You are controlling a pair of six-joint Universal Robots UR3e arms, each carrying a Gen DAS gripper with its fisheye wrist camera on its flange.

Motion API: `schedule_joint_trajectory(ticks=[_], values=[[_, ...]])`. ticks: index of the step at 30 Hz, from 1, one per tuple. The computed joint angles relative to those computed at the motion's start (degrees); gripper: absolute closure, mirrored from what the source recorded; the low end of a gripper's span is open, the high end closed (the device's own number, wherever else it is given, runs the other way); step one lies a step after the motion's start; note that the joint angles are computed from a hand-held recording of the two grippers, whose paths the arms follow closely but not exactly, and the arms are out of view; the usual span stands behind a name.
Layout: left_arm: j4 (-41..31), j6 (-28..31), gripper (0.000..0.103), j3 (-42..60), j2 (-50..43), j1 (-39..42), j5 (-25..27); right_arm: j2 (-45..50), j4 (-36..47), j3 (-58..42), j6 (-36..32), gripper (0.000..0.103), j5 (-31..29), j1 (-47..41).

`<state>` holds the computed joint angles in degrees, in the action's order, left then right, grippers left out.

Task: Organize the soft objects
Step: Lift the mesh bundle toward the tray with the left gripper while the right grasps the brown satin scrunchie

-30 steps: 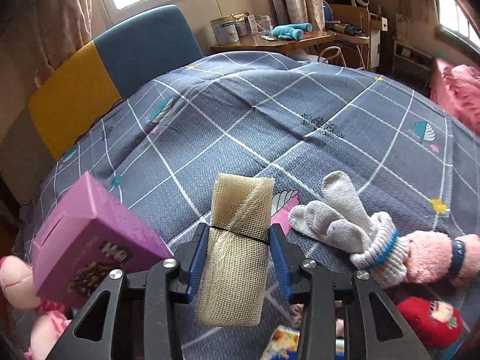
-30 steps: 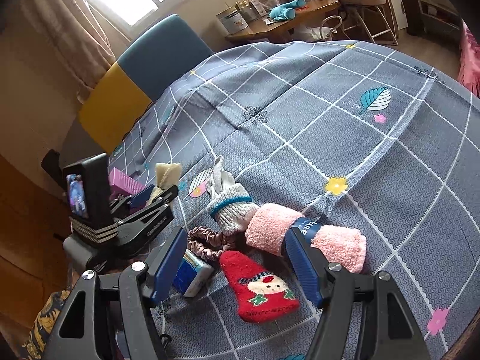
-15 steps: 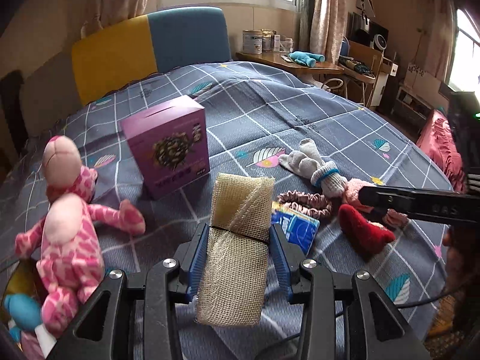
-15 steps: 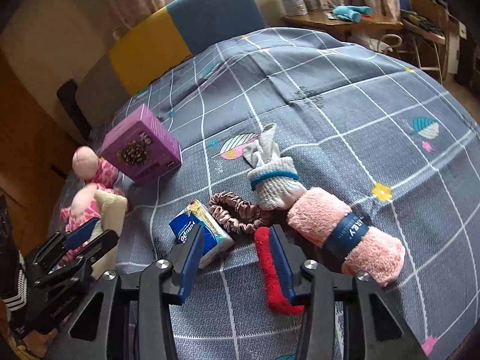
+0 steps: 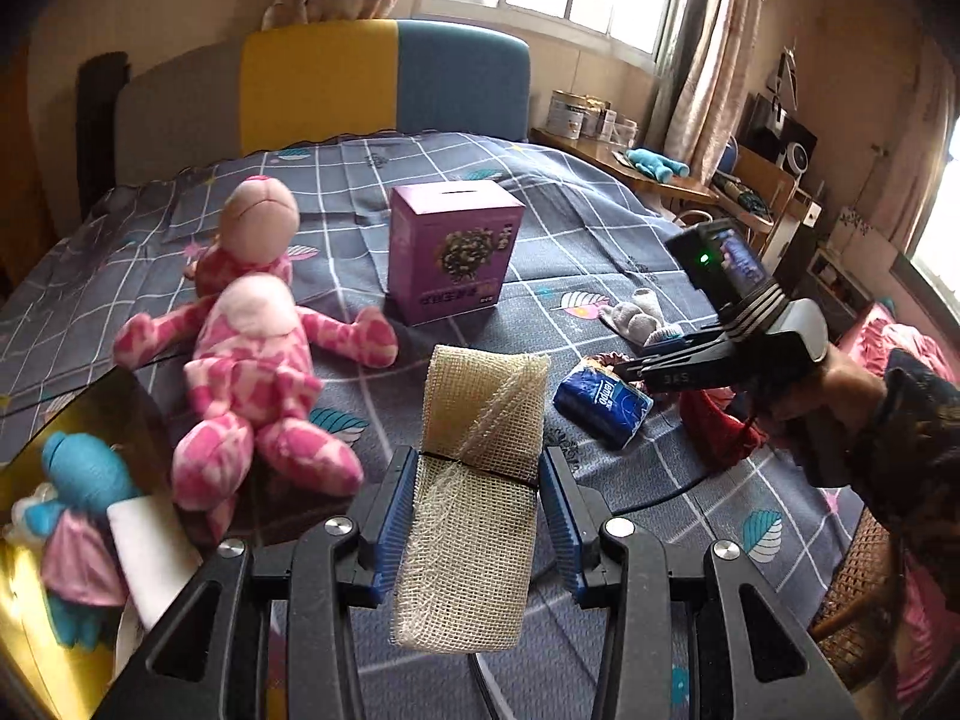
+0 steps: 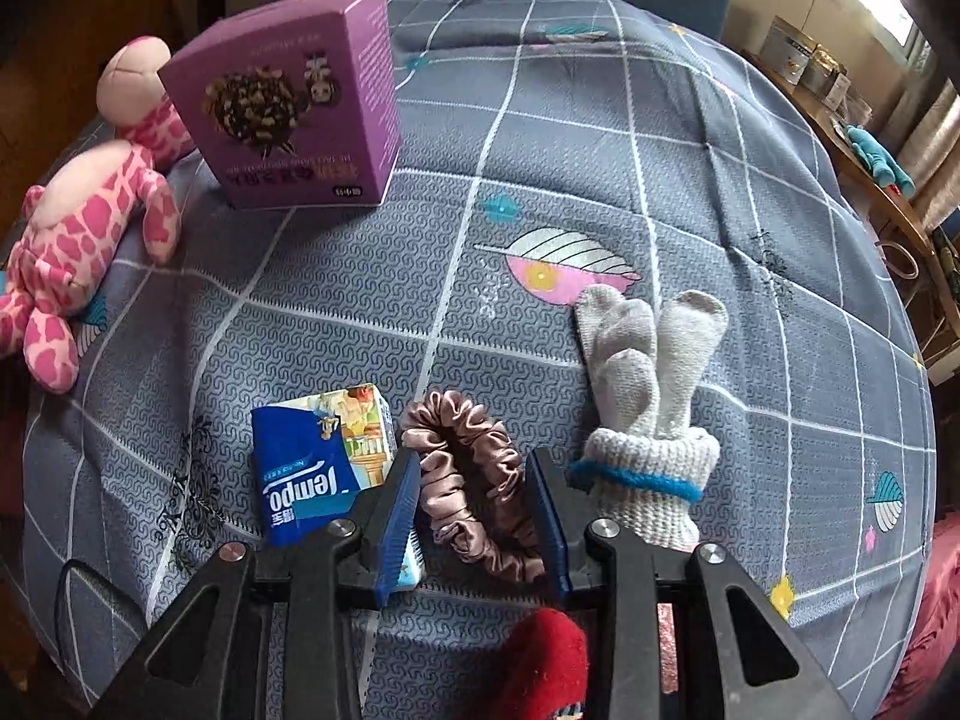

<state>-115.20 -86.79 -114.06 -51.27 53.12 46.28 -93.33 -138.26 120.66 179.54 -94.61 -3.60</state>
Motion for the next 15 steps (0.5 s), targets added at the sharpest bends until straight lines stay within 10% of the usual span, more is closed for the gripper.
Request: schedule_joint_trajectory(ticks=[15], values=[[-21.1,17.7,0.061,7.8,-2.6,18.8,3.2,-3.8,0.4,2.1,6.3,0.087,-5.3,5.1]])
